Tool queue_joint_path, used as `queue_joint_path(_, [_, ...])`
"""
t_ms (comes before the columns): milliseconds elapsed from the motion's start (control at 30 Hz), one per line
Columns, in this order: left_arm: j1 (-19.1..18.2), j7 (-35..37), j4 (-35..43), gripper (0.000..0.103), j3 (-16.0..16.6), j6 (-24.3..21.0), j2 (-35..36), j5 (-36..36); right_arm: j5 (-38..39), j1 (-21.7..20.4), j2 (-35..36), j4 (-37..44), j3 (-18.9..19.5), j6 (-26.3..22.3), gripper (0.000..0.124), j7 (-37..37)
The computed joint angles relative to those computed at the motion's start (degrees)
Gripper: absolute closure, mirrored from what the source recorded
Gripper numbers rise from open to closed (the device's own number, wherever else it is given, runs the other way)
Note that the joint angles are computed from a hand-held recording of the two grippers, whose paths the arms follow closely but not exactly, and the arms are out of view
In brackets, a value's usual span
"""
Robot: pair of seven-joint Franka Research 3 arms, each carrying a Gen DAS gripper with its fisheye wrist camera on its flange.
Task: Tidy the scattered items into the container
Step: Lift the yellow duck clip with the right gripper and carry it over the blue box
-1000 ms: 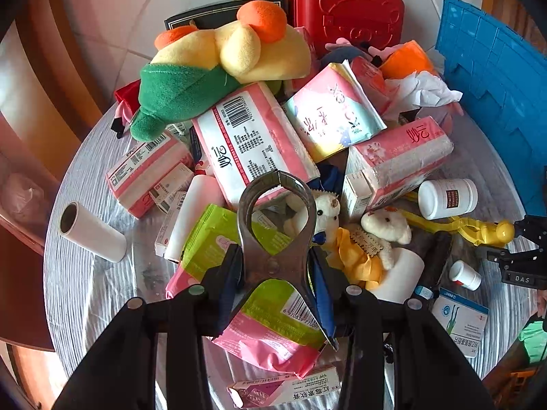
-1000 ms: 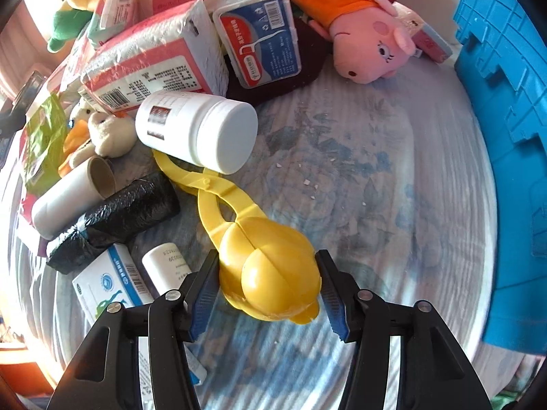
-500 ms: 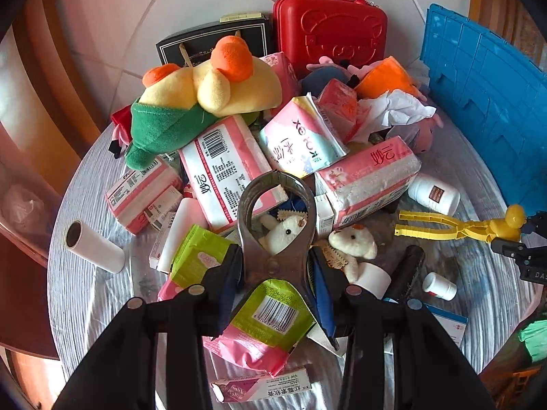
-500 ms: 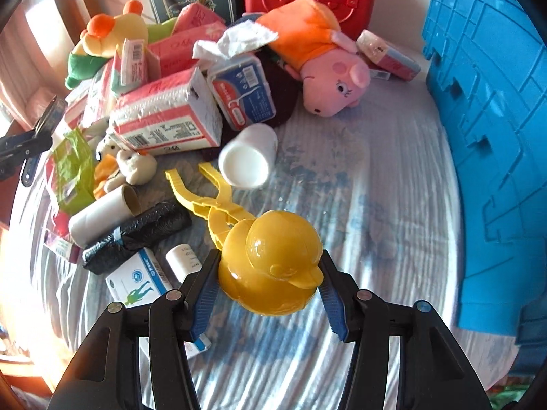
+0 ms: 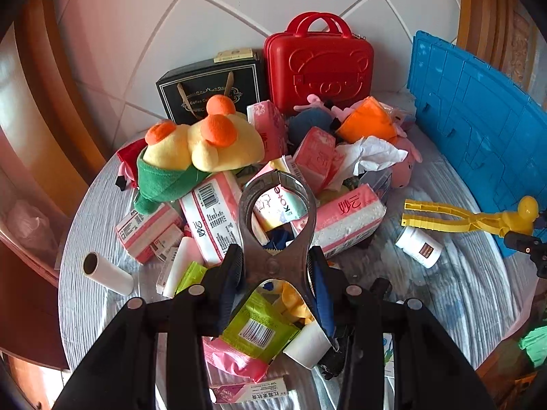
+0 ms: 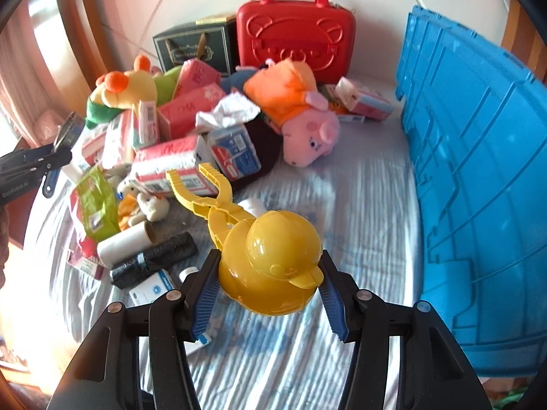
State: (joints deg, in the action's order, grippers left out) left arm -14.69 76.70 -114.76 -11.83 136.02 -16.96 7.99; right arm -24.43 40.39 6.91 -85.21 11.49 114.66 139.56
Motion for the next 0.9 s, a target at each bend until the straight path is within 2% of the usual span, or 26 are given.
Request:
queue_joint_path(433, [-0.6, -5.2, 9.8, 0.064, -3.4, -2.4, 1.6, 5.4, -4.8, -2.0, -6.2, 1.5, 1.4, 1.9, 0.071, 0.2])
queue_joint_path(667, [-1.6, -9.8, 18.3, 0.064, -6.2, -5.8, 5.4, 11.3, -6.6, -5.2, -10.6, 0.4, 2.6, 4.4, 0.071, -0.7])
queue_joint_path(900, [-4.6, -13.5, 28.6, 0.064, -8.4, -9.1, 11.3, 17.6, -6.4, -9.8, -16.0, -2.8, 3.9, 7.6, 0.071, -2.1])
